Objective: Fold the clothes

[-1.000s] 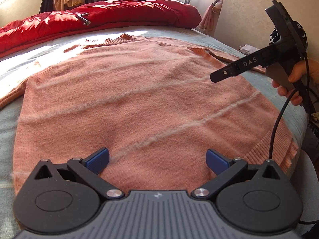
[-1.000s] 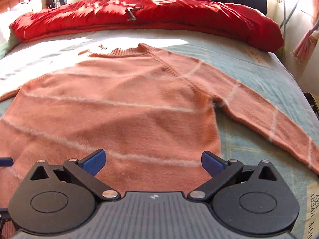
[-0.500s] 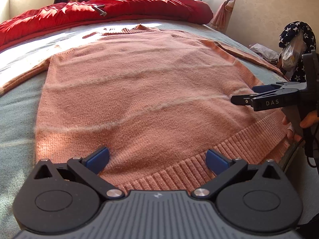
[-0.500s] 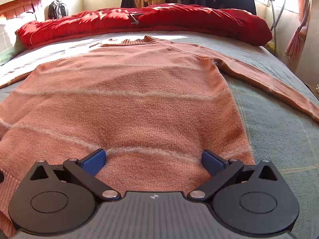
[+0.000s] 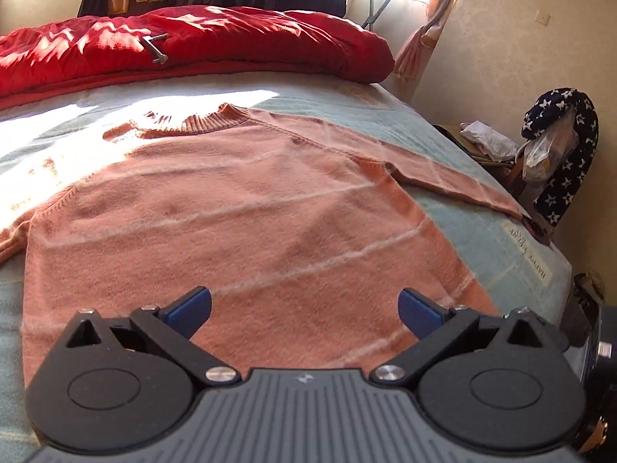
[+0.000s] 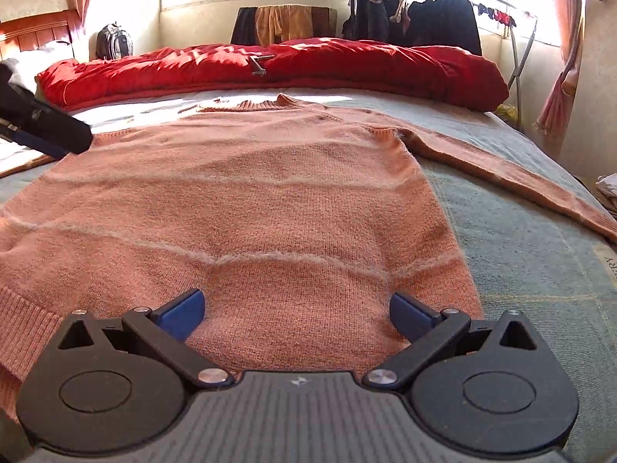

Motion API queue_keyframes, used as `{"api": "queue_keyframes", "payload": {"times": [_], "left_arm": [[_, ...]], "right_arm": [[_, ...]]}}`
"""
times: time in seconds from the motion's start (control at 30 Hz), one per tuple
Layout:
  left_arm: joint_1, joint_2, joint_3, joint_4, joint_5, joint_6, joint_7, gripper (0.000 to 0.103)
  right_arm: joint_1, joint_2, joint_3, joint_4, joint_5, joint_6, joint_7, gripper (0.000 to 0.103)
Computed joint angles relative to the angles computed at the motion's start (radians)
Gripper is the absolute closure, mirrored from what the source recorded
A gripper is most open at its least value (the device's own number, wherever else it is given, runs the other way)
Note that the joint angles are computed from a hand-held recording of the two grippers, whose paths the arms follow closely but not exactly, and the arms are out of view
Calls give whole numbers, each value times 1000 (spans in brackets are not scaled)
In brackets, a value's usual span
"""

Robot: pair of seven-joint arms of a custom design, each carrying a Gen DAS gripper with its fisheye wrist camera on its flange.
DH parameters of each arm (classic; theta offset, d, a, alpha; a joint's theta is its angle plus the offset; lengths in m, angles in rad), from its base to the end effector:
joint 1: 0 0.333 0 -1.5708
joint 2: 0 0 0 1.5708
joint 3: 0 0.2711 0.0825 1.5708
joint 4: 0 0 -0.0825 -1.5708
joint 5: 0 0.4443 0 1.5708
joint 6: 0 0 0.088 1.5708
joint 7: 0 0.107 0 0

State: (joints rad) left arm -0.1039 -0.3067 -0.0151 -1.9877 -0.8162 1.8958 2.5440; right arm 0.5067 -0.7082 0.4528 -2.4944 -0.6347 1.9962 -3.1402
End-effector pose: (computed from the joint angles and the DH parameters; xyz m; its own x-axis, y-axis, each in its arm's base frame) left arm 0.5485 -0.1201 0.5864 -0.8165 -0.4862 0.3113 -0.5538 0.5073 -0.6603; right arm 0.2927 0.3513 0.4842 -0.4356 -0.9001 -0.0080 -0.5635 0.2796 -0.7774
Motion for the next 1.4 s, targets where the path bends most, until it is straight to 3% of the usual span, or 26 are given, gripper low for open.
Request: {"api": "queue_keyframes", "payload": {"times": [0.13,0.23,0.37,0.53,0.67,0.8,0.93,1.0,1.1,1.27,1.4], "left_arm": [[-20,261,-65,277,-22,-45,-197,1],[-23,419,-129,426,3,-31,-341,1],[-36,556,-192,529,109,35,-490,1],[-18,652,-245,589,86,112,-521,1],[-39,741,-268,695,158,161,-573,1],[-53,759,-283,752,240,145,-630,2],[-1,680,-318,676,133,89,-553,1],[-6,663,-314,654,118,74,-535,1],[-43,703,-297,679,169,85,-583,1],[-76,777,-301,739,200,168,-640,1],[-96,743,-302,741,292,171,-639,2]], "right_arm": [[2,-47,-4,-32,-22,86,11,0],[-4,-54,-10,-50,-18,133,6,0],[-18,-60,-5,-79,-23,176,-8,0],[-42,-72,22,-117,-79,229,0,0],[-54,-104,30,-159,-113,288,48,0],[-60,-136,37,-189,-121,325,76,0],[-68,-148,49,-199,-126,339,90,0],[-72,-151,55,-203,-130,343,97,0],[-75,-157,60,-209,-136,350,106,0],[-79,-189,61,-241,-147,393,141,0],[-84,-202,68,-251,-143,408,151,0]]}}
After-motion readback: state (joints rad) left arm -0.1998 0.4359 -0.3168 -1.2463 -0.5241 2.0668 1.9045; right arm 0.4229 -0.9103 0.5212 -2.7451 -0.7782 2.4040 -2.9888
